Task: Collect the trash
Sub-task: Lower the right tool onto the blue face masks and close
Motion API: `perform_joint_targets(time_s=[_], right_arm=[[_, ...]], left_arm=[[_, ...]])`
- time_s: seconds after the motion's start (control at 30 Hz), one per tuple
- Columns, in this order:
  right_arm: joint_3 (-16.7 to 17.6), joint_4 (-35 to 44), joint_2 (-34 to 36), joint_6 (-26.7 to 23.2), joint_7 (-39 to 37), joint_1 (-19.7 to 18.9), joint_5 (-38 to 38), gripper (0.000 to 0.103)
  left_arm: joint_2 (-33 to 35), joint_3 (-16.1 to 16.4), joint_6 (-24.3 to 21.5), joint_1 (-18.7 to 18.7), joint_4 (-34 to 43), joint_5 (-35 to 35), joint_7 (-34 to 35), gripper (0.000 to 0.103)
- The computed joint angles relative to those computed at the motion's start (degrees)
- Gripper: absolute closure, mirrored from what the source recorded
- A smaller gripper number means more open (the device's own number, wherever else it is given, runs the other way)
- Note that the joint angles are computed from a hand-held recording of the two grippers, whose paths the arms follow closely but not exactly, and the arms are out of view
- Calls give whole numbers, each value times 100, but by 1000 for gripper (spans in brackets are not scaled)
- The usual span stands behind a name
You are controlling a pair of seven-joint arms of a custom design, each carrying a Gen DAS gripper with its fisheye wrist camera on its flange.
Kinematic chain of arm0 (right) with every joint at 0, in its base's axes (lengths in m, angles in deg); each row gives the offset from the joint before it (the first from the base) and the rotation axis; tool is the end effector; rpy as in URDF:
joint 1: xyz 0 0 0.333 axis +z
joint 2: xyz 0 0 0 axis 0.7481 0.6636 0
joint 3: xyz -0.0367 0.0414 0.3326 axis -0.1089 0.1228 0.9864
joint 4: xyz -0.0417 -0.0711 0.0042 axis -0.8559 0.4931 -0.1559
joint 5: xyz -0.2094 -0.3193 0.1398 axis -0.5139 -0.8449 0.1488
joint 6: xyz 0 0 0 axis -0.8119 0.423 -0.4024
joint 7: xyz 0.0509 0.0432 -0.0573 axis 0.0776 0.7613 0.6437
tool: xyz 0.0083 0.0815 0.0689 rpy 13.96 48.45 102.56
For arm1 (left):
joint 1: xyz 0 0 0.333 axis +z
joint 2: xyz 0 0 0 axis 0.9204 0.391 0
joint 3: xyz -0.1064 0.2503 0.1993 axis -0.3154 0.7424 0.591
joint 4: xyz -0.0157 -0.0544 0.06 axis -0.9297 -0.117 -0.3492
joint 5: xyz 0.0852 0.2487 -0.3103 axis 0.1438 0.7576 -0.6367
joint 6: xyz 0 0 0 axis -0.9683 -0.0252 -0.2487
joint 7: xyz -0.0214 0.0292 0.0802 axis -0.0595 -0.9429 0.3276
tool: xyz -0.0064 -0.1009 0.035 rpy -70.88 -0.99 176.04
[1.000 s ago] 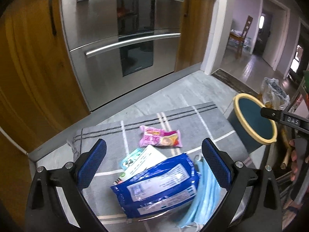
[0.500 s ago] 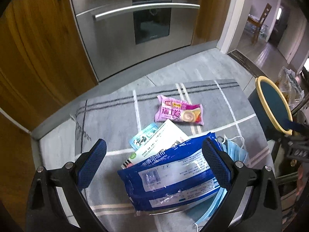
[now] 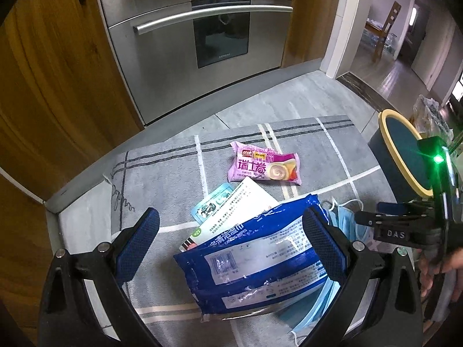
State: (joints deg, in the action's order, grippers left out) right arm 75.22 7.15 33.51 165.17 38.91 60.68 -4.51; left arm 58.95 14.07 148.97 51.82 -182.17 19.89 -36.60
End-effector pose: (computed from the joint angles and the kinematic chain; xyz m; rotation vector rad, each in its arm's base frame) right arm 0.6965 0.2001 0.5221 -2.3543 1.6589 0.0547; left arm 0.5810 -0.2712 0.5734 -2.0801 1.6398 -0.4664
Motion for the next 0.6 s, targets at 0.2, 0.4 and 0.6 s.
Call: perform_joint_targets(time_s=[0.2, 0.4, 0.6], right_arm=[[49, -11, -63, 99, 34, -149, 412, 101], [62, -259, -435, 611, -249, -270, 699, 101], [51, -413, -697, 1030, -421, -419, 1150, 101]], left_arm=[[49, -21, -42, -21, 33, -17, 178, 6], [127, -45, 222, -83, 96, -68, 442, 6], [111, -77, 462, -163, 71, -189, 760, 8]])
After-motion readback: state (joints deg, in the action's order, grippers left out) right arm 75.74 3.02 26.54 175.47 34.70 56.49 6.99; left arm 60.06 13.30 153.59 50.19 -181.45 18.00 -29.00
